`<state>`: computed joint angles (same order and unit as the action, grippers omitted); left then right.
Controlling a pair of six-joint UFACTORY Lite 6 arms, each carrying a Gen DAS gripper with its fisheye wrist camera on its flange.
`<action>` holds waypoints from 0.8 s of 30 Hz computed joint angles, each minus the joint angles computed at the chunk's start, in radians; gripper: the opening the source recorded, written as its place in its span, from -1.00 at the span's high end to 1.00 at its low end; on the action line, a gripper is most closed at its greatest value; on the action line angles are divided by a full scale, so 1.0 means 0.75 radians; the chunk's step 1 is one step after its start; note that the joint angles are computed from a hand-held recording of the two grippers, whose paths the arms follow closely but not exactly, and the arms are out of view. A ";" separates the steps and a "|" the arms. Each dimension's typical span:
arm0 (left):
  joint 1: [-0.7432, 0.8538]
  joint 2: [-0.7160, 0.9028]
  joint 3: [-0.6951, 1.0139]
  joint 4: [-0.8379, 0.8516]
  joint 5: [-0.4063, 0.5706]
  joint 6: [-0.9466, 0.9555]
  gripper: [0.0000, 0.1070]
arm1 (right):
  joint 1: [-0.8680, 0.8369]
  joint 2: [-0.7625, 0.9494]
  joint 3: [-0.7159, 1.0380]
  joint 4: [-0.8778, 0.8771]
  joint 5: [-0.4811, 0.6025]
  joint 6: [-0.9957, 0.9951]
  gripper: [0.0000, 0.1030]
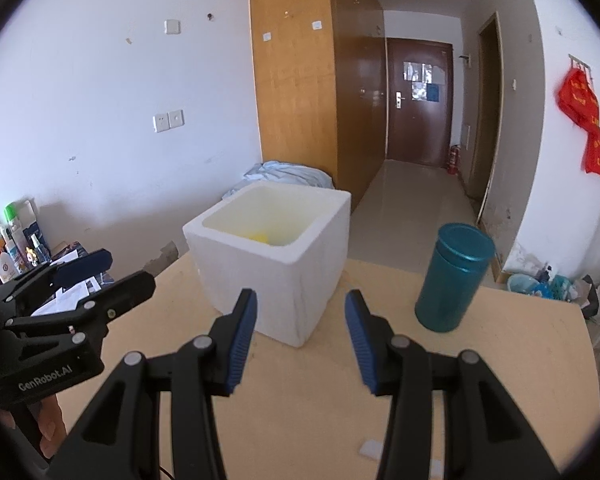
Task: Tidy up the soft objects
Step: 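Withdraw both open grippers from the foam box toward the grey sock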
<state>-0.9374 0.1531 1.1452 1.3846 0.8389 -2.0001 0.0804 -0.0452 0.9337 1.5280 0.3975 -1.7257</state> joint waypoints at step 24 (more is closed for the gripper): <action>-0.330 0.063 -0.050 -0.008 0.143 -0.180 -0.42 | -0.320 -0.389 -0.464 0.001 0.114 -0.115 -0.26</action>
<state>-1.1848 0.2003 1.1078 1.3783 0.9462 -2.1354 -0.1599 -0.3368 0.5856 1.5286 0.4833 -1.8120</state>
